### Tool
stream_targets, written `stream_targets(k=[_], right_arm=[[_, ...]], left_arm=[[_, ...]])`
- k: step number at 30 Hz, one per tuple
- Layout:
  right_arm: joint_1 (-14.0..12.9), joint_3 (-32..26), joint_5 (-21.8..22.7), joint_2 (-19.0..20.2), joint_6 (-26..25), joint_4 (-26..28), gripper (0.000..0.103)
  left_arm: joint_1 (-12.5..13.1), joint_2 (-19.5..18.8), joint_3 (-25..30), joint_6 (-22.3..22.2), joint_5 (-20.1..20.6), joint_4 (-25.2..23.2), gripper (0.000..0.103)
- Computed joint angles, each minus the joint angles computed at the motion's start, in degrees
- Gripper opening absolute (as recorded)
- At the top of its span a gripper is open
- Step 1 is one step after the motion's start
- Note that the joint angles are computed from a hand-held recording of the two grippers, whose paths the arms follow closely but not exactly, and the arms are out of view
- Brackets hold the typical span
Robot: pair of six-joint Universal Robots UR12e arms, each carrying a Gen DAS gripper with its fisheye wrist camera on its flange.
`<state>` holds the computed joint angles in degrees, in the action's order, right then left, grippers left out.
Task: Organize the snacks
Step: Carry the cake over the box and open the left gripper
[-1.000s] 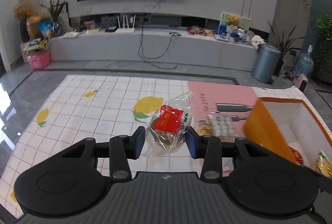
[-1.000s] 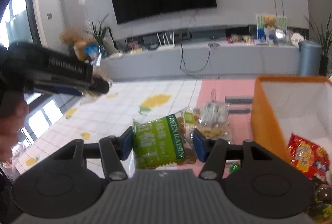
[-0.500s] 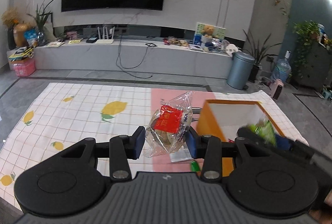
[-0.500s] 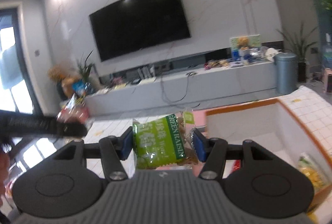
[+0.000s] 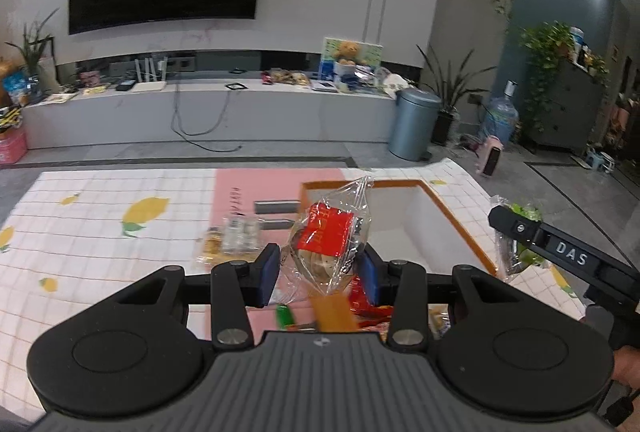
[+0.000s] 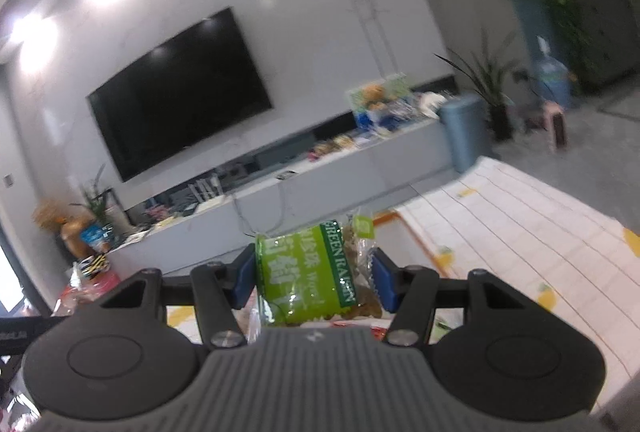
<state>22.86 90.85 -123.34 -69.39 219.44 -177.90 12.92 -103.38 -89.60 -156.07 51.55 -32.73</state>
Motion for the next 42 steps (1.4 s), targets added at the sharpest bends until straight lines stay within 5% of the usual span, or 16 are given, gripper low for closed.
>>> stream_targets(k=[10, 16, 25, 33, 42], right_arm=[[-1.5, 1.2, 0.4, -0.1, 5.3, 2.6, 0.057], [-3.8, 1.1, 5.8, 1.0, 10.5, 0.7, 0.057], [-5.2, 0.1, 6.9, 2.4, 14.0, 2.2, 0.057], [-5.0, -0.6, 6.5, 2.8, 14.9, 3.9, 0.057], [-4.8, -0.9, 5.4, 2.5, 13.4, 4.5, 0.057]], left_arm=[[-5.4, -3.3, 2.8, 2.3, 7.7, -6.1, 0.047], [-7.8, -5.6, 4.8, 4.0, 11.3, -7.4, 0.047], [-10.6, -9.0, 8.3, 5.8, 17.6, -11.7, 0.047], [-10.0, -9.0, 8.5, 4.1, 14.7, -12.3, 0.076], [-8.7, -7.4, 7.8, 3.9, 11.6, -13.3, 0.081]])
